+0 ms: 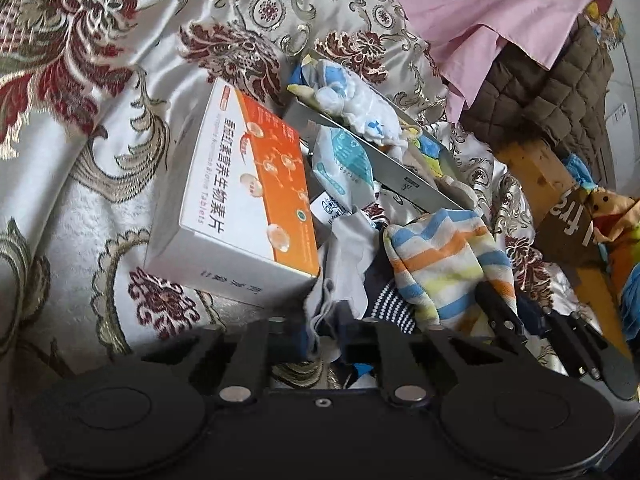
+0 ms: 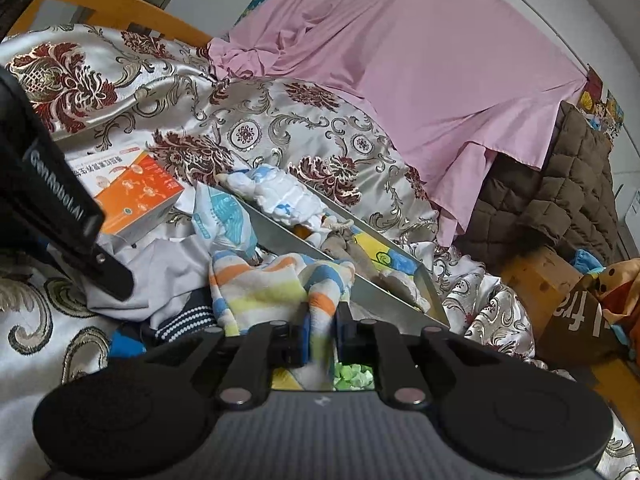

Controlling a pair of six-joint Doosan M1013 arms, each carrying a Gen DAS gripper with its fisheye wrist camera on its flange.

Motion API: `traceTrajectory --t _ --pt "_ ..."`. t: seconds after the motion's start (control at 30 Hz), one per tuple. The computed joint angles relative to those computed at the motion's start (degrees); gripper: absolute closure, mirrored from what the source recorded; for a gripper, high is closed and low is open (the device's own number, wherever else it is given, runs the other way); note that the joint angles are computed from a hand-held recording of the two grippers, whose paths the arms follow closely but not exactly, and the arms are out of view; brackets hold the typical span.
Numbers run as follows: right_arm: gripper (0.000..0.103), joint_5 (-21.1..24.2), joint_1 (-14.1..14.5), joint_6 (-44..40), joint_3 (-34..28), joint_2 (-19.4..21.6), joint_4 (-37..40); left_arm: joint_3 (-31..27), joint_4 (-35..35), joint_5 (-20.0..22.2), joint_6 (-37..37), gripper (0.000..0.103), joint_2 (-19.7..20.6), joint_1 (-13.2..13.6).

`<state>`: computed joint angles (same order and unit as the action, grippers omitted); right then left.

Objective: Organize soft objects
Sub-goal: 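Lift the striped sock and grey cloth with both grippers over the picture tray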

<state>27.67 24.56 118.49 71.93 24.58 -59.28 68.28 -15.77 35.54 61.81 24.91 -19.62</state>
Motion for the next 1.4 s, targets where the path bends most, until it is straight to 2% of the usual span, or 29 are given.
traceTrajectory --t 0.1,0.17,0.33,0.43,0.5,0.6,0.67,0.83,1.13,1.4 --pt "0.076 0.4 -0.1 0.0 -0.2 0.0 1.0 0.5 0.6 -1.1 -0.6 0.096 -0.3 -0.1" --pt "0.062 0.3 -0.2 0.1 -0.3 -0.1 1.7 0.8 1.2 -1.5 -1.0 0.097 -0.6 -0.2" --pt "0.056 -0.5 -0.6 -3.4 -0.4 -0.3 6.6 1.8 1.1 -2.9 0.2 0.098 -1.4 -0.4" --pt "0.049 0.5 -0.8 -7.3 -1.2 -0.1 12.0 2.4 1.8 -3.9 1.9 0.098 -1.9 -0.7" --pt "0.048 1.6 -0.9 -8.7 -1.8 0.1 14.1 2.8 2.8 -4.5 2.7 0.098 -2.3 -1.0" --pt "0.054 2.9 -1.0 -9.9 -2.3 0.3 16.2 3.4 3.8 -5.5 3.9 0.098 -3.0 -1.3" --pt "0.076 3.6 -1.0 -9.8 -2.4 0.4 16.3 4.0 4.5 -6.2 4.2 0.098 -3.5 -1.5" --pt "0.09 3.3 -0.8 -9.0 -1.5 -0.4 15.5 5.6 8.0 -8.2 4.6 0.098 -5.2 -2.3" --pt "0.092 -0.6 -0.6 3.3 2.4 -3.8 5.7 8.6 11.6 -13.3 5.6 0.098 -8.6 -3.4" --pt "0.092 -4.9 -0.9 18.0 5.4 -6.6 -6.7 7.1 9.4 -11.6 9.5 0.098 -9.9 -3.5"
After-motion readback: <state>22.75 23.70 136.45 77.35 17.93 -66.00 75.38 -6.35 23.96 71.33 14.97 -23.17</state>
